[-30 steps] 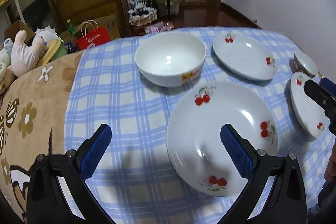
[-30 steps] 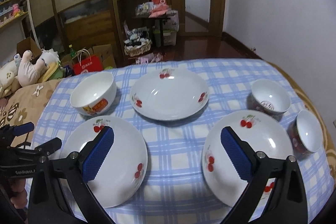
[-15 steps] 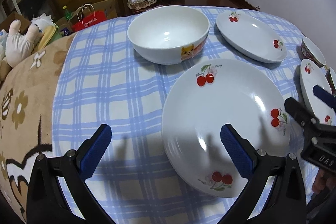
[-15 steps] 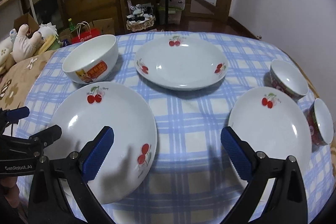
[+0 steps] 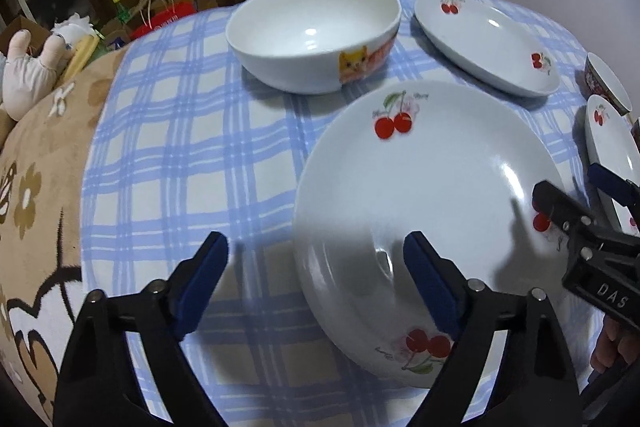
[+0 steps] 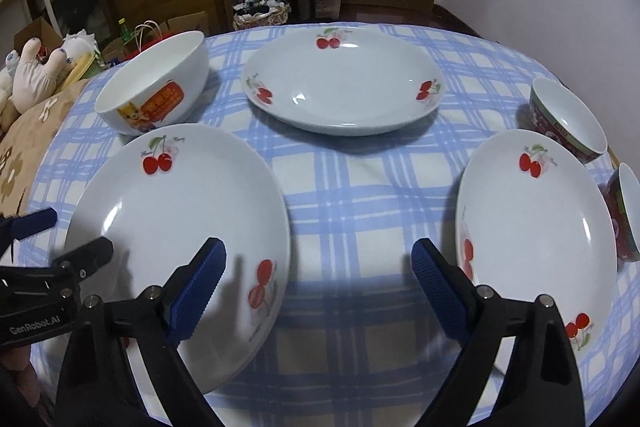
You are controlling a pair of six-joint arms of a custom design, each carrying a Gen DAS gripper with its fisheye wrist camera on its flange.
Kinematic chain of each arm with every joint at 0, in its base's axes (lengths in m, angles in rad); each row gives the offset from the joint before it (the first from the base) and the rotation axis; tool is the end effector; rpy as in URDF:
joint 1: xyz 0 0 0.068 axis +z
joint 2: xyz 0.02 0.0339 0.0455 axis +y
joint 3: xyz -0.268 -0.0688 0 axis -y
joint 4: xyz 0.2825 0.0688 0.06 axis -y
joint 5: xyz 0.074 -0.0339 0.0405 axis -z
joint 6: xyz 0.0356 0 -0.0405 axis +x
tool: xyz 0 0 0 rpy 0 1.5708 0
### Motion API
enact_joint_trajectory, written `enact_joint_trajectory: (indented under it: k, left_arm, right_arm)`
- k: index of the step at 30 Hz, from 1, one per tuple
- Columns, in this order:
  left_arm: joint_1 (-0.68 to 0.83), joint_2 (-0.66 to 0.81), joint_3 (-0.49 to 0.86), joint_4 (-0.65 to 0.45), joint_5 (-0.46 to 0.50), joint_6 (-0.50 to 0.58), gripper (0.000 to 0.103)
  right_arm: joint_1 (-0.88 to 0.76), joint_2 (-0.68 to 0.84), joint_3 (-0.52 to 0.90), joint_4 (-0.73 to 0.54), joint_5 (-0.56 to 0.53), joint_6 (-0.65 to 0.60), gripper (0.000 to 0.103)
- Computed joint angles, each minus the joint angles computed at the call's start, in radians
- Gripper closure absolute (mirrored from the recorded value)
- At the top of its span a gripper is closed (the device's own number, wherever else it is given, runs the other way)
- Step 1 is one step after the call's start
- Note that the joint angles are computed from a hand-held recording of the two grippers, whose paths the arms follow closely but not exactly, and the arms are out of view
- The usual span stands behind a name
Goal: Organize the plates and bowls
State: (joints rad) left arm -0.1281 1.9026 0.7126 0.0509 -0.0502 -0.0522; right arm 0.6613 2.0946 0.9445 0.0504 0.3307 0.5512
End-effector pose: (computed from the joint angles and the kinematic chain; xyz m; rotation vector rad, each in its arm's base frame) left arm 0.3115 -0.0383 0.0274 0.0878 2.7058 0.0142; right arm 0.3015 0.2200 0.0163 -0.0387 2.5730 -0.0010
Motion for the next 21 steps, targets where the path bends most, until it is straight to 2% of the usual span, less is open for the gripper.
enact_joint_trajectory:
  k: [1,3,5,7,8,9,10,11,12,15,17,21]
  left_arm:
    - [0.001,0.005,0.004,-0.002,0.005,0.002,0.02]
    - [0.003,0.013,0.008,-0.004,0.007,0.002,0.025]
    - [0.009,0.018,0.013,-0.007,0.022,0.0,0.031]
    - [0.018,0.029,0.022,-0.017,0.041,0.0,0.042]
    - [0.023,0.034,0.023,-0.017,0.053,0.003,0.057]
    - [0.03,0.044,0.031,-0.027,0.073,0.007,0.063]
    - [0.032,0.046,0.033,-0.03,0.079,0.006,0.064]
    - [0.035,0.043,0.031,-0.026,0.083,0.003,0.068]
    - [0.034,0.038,0.028,-0.026,0.084,-0.001,0.073]
    - [0.043,0.038,0.03,-0.028,0.098,-0.01,0.076]
    - [0.05,0.041,0.032,-0.028,0.11,-0.012,0.077]
    - [0.066,0.037,0.029,-0.026,0.131,-0.011,0.078]
  right_arm:
    - [-0.004,-0.002,-0.002,0.001,-0.002,0.003,0.006]
    - [-0.013,-0.004,-0.008,0.004,-0.014,0.003,0.016]
    - [-0.024,-0.002,-0.008,0.002,-0.043,0.006,0.02]
    - [-0.029,0.0,-0.011,0.008,-0.067,0.011,0.026]
    - [-0.031,0.002,-0.01,0.007,-0.078,0.008,0.031]
    - [-0.033,0.006,-0.006,0.003,-0.089,0.006,0.036]
    - [-0.035,0.008,-0.005,0.005,-0.101,0.003,0.038]
    - [-0.037,0.01,-0.007,0.011,-0.111,0.0,0.046]
    - [-0.038,0.01,-0.011,0.022,-0.125,-0.007,0.057]
    - [-0.032,0.006,-0.022,0.057,-0.159,-0.037,0.079]
    - [-0.02,0.01,-0.011,0.048,-0.16,-0.051,0.087]
    - [-0.011,0.009,-0.009,0.044,-0.162,-0.045,0.089]
